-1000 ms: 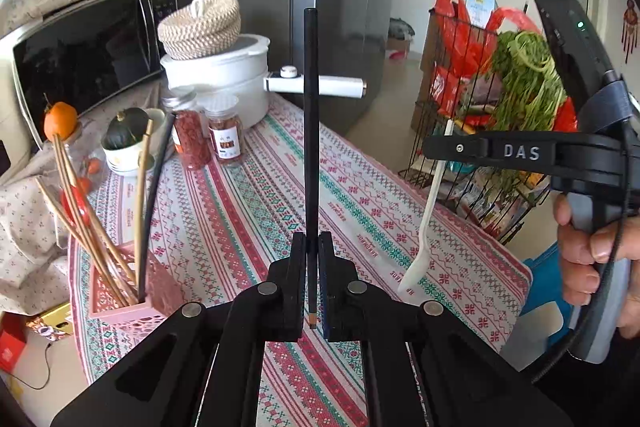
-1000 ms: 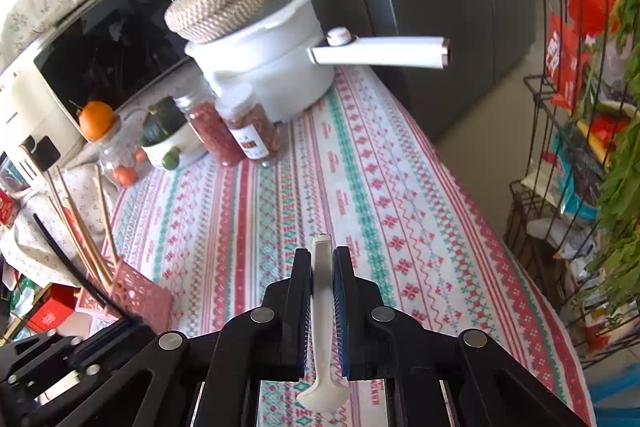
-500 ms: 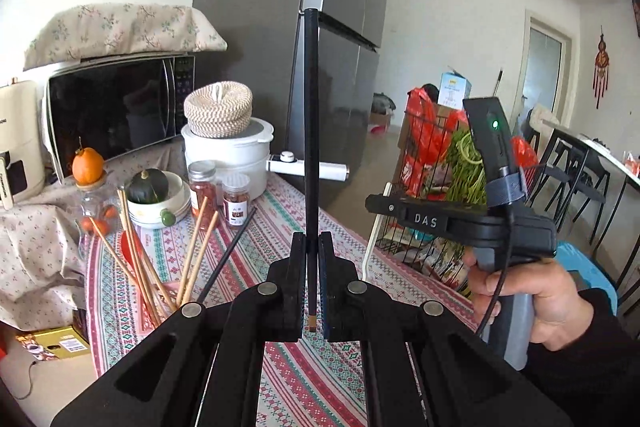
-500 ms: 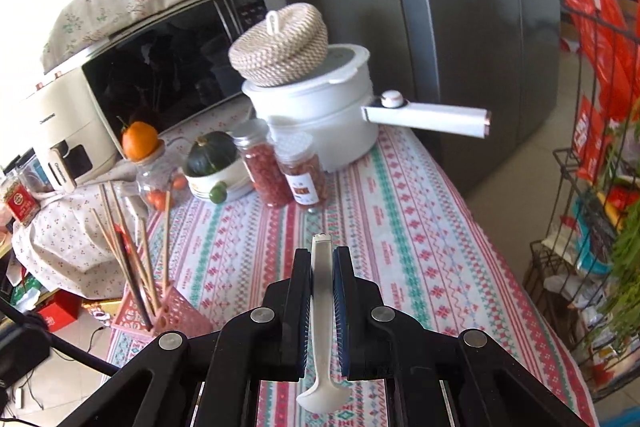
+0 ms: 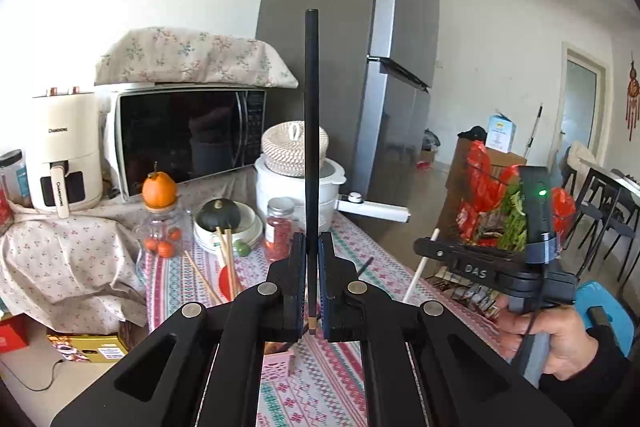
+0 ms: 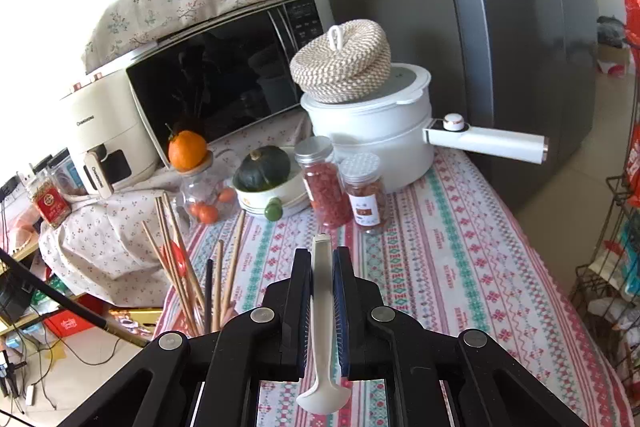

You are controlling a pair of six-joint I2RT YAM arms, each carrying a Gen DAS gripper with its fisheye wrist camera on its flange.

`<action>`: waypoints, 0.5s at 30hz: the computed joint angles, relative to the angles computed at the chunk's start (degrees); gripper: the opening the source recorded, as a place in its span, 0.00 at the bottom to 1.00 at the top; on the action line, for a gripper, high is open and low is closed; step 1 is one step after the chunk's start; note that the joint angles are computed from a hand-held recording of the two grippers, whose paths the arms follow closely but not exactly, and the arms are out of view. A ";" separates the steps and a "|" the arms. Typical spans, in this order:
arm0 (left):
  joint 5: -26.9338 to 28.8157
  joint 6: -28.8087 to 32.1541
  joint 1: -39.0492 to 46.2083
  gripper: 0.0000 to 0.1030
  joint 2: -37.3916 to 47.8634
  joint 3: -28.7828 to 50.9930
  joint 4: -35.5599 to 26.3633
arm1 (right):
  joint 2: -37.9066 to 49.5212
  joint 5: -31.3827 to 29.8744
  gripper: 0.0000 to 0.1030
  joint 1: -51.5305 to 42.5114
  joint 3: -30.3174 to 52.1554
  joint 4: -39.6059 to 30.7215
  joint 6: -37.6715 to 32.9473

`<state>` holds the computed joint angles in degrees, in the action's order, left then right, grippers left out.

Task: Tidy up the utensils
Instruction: 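Lift the brush and white spoon upright and carry them over the basket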

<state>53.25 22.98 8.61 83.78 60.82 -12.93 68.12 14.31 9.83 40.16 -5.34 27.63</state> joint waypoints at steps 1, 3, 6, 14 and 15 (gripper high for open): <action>-1.40 -0.38 -0.31 0.05 1.11 0.11 1.55 | 0.38 0.20 0.09 0.50 0.21 0.57 -0.13; -4.64 -1.06 -1.04 0.05 3.58 0.12 5.23 | 1.19 0.49 0.09 1.42 0.68 1.51 -0.58; -7.44 -1.36 -2.02 0.05 9.54 3.38 4.99 | 2.37 1.01 0.09 2.84 1.84 1.72 -1.44; -14.82 -1.85 -5.49 0.05 22.70 12.08 2.19 | 5.20 1.30 0.09 5.39 3.68 1.78 -2.14; -15.72 -1.98 -5.93 0.05 24.25 13.43 0.92 | 5.37 1.35 0.09 5.62 3.81 1.79 -2.17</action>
<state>37.53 20.99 2.69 108.03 74.26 -12.01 73.50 15.65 15.46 43.96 -3.55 25.46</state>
